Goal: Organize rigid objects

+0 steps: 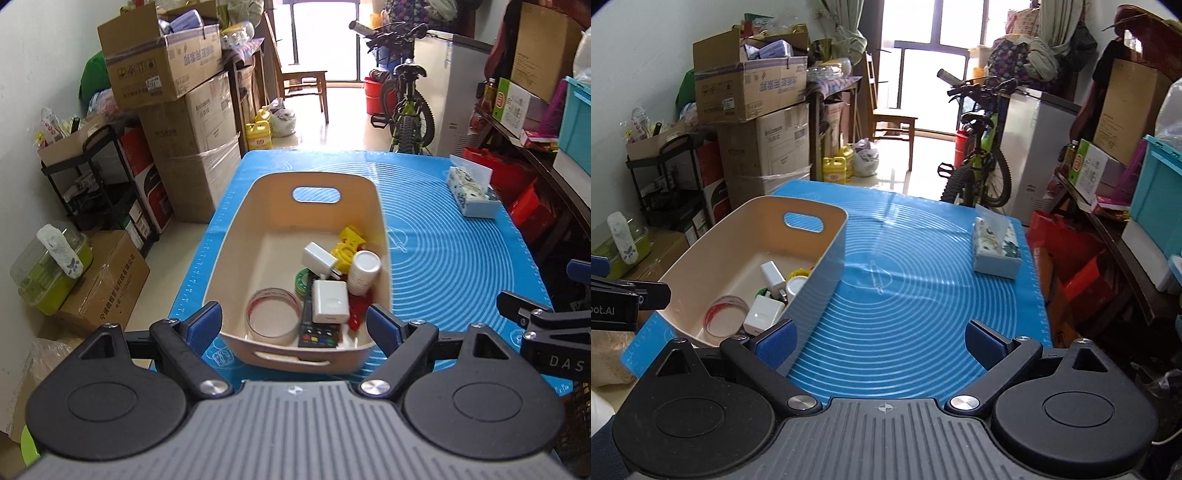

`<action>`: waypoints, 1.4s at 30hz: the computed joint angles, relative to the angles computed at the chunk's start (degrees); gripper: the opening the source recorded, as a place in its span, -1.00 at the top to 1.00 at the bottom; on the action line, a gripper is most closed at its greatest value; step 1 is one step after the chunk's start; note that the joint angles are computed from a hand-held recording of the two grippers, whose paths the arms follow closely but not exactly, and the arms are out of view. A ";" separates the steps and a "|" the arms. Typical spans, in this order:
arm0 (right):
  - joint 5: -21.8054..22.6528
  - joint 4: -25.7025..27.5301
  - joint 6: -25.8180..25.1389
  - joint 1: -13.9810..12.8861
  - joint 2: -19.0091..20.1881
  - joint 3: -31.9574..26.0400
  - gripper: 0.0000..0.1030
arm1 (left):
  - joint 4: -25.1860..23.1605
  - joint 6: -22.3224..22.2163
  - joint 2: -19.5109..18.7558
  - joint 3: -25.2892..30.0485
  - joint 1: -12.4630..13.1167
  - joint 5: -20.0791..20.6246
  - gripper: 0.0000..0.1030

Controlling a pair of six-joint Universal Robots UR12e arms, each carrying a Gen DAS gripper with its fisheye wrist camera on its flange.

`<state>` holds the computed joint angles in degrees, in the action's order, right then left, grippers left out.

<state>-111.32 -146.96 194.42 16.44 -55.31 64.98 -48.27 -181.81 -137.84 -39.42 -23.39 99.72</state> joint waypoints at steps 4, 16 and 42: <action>-1.19 -1.67 0.37 0.44 -1.68 3.15 -0.89 | 2.29 0.92 2.04 -4.12 -0.42 -0.81 -0.65; -3.80 -4.08 3.40 1.49 -4.98 10.78 -0.89 | 7.94 1.66 5.49 -13.00 -1.31 -3.99 -0.67; -8.94 -9.34 4.95 3.61 -5.15 16.18 -0.89 | 17.18 1.01 7.05 -21.00 -1.34 -5.51 -0.91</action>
